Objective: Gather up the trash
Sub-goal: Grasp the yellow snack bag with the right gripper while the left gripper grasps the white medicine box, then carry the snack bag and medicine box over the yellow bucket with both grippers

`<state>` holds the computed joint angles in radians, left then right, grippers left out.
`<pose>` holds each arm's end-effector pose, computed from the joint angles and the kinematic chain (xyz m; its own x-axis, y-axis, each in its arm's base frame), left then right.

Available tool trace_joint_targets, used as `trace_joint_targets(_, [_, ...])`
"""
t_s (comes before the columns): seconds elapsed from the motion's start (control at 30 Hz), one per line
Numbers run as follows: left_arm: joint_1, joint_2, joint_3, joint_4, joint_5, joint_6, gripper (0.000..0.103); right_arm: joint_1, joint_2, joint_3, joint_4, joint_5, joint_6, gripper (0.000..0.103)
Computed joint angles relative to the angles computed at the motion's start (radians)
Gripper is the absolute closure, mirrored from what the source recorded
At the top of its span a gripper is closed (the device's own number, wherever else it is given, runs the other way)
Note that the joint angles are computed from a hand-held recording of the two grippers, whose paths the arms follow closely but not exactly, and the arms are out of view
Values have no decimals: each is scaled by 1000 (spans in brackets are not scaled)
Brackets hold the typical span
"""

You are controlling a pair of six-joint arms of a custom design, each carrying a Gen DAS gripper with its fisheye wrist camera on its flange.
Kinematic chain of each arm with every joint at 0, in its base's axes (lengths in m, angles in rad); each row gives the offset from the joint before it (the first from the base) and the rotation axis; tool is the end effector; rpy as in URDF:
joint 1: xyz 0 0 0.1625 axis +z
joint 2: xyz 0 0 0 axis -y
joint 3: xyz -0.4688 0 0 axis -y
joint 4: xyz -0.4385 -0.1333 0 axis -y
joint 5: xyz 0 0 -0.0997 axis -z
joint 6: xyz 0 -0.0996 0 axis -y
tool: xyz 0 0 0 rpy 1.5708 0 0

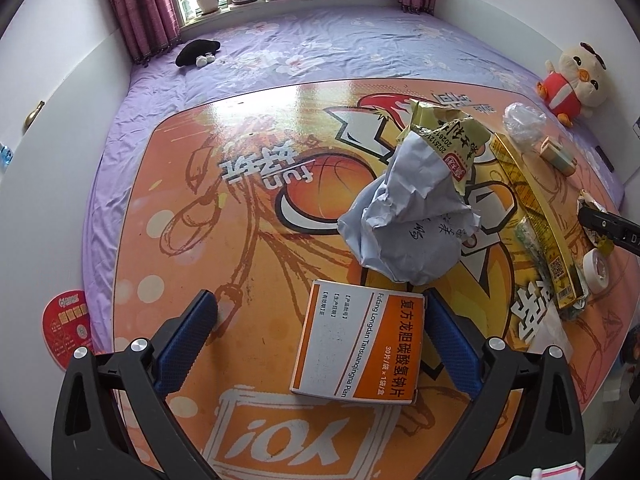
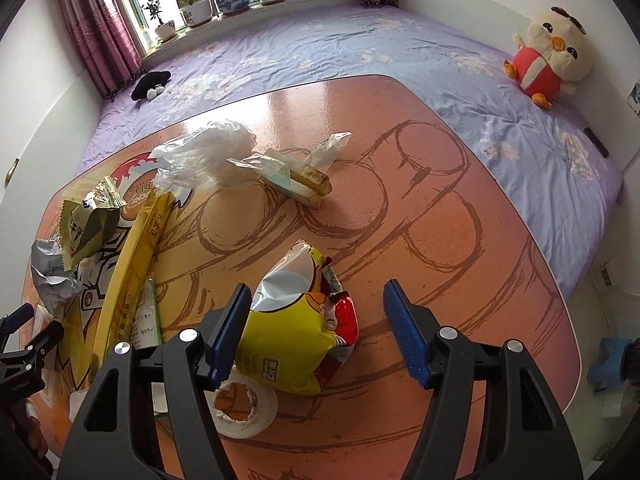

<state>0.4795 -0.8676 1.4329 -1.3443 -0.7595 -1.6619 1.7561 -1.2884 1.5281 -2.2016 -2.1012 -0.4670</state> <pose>-0.5215 -0.5028 0.1661 -0.6335 -0.4000 -0.6623 0.0829 0.8160 -0.5721 0.2071 -0.6546 0.4672 -0.7121 -0.3818 0.5892 -0.5498 0.8251 -0.1298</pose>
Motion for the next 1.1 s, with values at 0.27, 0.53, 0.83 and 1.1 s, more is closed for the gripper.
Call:
trace_joint_targets(0.27, [-26, 3, 30, -45, 28, 50, 10, -6, -21, 24, -38, 6, -81, 53])
trace_joint_targets(0.53, [-27, 10, 16, -69, 36, 108, 53, -20, -41, 29, -8, 52, -79, 54])
trace_joint_targets(0.83, [-39, 25, -30, -77, 40, 161, 53, -26, -66, 22, 8, 90, -39, 54])
trace_joint_targets(1.1, [-54, 127, -163, -199, 46, 427, 53, -59, -159, 28, 25, 146, -36, 54])
